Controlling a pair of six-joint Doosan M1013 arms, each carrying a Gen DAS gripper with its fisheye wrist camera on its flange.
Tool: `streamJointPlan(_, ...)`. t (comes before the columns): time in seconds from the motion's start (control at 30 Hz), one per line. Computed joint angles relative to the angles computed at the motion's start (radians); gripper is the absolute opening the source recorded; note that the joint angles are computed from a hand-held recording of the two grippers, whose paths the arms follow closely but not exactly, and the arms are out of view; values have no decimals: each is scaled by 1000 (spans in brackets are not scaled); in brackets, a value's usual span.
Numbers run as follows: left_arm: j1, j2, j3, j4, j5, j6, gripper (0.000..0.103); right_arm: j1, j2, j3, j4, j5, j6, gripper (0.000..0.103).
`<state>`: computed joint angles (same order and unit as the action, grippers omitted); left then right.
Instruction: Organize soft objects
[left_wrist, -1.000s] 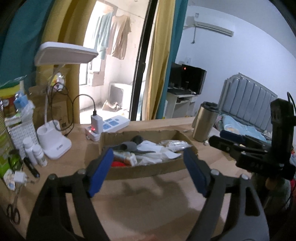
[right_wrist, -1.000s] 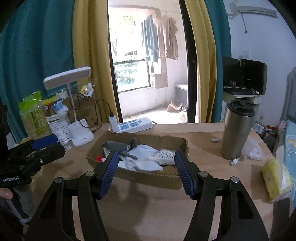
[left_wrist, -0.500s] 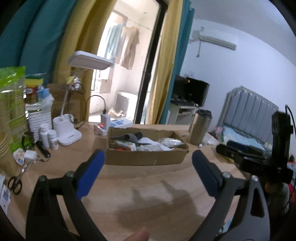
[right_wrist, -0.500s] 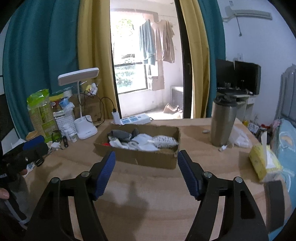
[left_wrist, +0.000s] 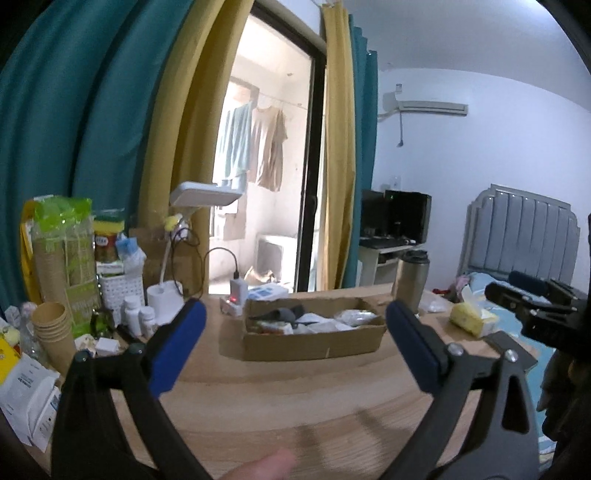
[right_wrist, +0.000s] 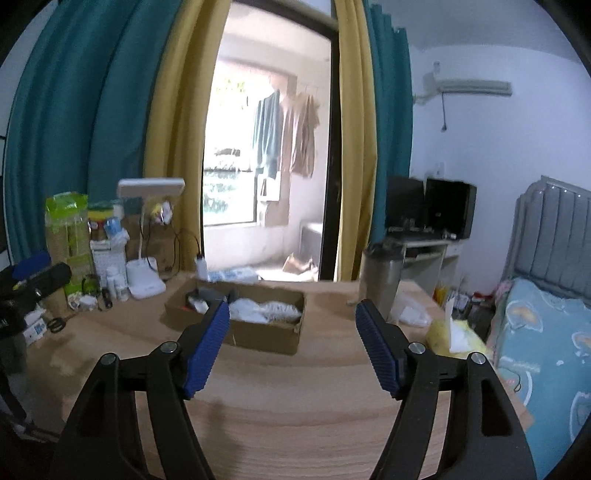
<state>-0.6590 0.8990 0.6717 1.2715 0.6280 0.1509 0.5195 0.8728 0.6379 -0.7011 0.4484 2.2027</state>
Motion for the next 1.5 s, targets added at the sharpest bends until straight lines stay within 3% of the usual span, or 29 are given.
streamJointPlan(0.07,-1,-2,0,-1,-9,-3,99,-2,-15,23,11,-32,2,81)
streamJointPlan(0.13,-1,-3,-1,3,-15,-14,99,-5,-15,16,92,-38,-63,81)
streamJointPlan(0.4,0,-1,-9,-7,-22,-12,99,-8,-17,16,159,-43,-110,81)
streamJointPlan(1.5,4,-4,-8,-69,-69,27,99,-9,-16,19,149,-27,-98,81)
